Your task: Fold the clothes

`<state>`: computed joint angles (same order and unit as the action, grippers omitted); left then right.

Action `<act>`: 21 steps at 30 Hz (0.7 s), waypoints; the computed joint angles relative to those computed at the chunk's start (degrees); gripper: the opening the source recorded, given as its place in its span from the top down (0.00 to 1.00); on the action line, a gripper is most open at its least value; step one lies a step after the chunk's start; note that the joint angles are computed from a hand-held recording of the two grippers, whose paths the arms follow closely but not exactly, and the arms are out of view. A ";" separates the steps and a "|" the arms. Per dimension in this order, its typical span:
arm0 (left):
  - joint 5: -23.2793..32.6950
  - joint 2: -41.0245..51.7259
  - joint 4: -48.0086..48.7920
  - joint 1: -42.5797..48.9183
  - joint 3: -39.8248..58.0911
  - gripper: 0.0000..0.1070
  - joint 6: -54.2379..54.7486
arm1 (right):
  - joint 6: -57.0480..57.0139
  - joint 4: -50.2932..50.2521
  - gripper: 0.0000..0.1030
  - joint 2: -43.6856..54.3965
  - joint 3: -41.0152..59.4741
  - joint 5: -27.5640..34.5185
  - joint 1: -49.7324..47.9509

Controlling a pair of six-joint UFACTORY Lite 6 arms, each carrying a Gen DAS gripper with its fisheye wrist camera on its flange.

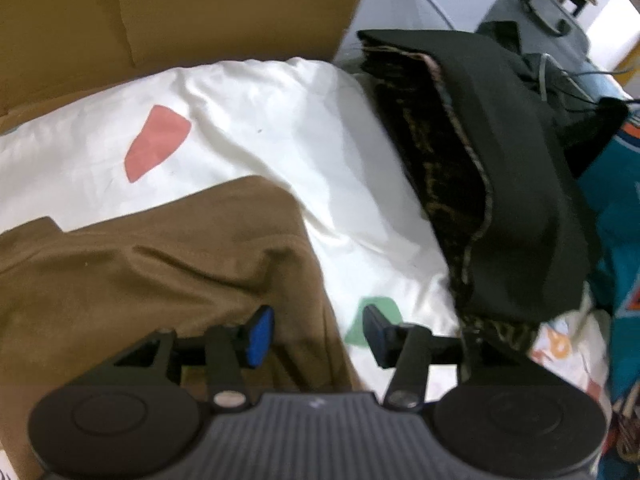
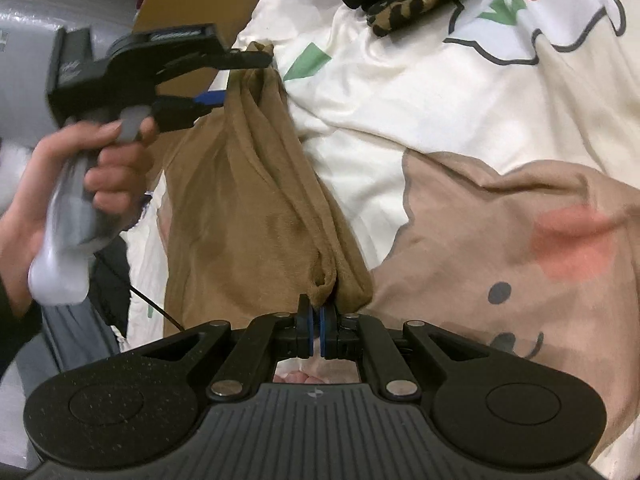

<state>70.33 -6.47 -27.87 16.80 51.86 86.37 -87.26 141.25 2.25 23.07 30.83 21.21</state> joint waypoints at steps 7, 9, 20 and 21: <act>9.06 7.30 2.79 8.52 11.22 0.44 5.10 | 5.00 -7.16 0.93 -6.55 0.14 -6.53 0.02; 11.01 10.05 3.21 10.84 14.91 0.44 6.60 | 5.19 -7.73 0.93 -8.16 0.12 -7.38 0.13; 15.44 25.18 8.33 21.93 36.39 0.39 18.13 | 4.48 -7.44 0.86 -4.80 6.66 -14.21 2.88; 15.61 27.10 9.03 22.56 38.93 0.39 18.51 | 5.01 -8.01 0.86 -4.43 7.07 -15.14 3.18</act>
<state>85.94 20.62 -18.84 39.37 90.78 104.88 -82.25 133.24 -2.19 30.14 15.68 24.40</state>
